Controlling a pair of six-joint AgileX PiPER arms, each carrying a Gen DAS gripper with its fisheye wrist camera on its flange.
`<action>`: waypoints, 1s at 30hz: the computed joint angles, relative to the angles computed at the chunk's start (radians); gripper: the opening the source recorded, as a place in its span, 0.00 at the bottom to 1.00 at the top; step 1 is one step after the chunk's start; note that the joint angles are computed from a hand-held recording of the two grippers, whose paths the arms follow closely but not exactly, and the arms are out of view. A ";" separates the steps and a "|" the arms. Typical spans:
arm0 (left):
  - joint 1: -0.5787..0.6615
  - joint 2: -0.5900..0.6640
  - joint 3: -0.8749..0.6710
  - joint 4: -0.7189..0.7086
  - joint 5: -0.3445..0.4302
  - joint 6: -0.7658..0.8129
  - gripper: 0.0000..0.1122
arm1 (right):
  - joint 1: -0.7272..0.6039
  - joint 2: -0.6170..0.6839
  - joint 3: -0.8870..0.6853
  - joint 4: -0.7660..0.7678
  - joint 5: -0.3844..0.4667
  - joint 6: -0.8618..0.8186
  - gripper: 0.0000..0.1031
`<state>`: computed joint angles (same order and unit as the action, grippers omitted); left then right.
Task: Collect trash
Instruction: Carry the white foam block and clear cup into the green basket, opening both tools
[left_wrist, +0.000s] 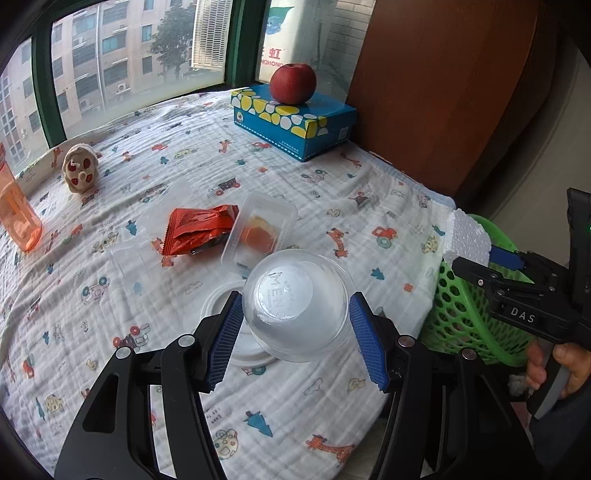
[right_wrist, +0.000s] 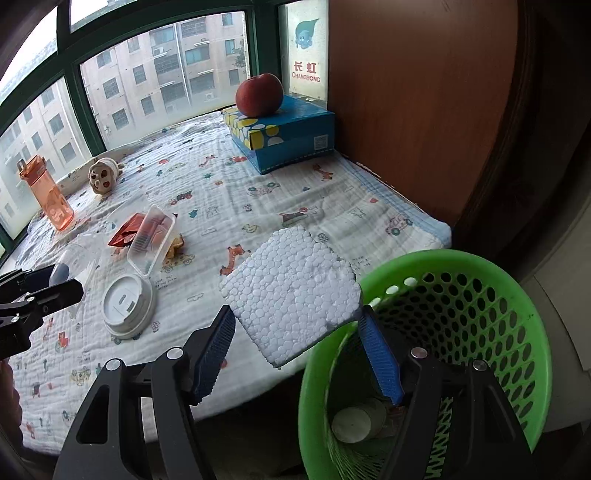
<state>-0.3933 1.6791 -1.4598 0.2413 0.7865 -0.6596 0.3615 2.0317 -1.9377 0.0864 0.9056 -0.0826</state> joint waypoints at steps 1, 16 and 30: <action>-0.009 0.005 -0.011 0.001 0.003 -0.003 0.52 | -0.012 -0.018 0.031 0.000 -0.012 0.000 0.64; -0.154 0.176 -0.310 0.008 0.116 0.024 0.52 | -0.230 -0.157 0.271 -0.021 -0.108 -0.017 0.65; -0.257 0.465 -0.777 -0.047 0.317 0.132 0.52 | -0.379 -0.233 0.379 0.076 -0.153 -0.093 0.71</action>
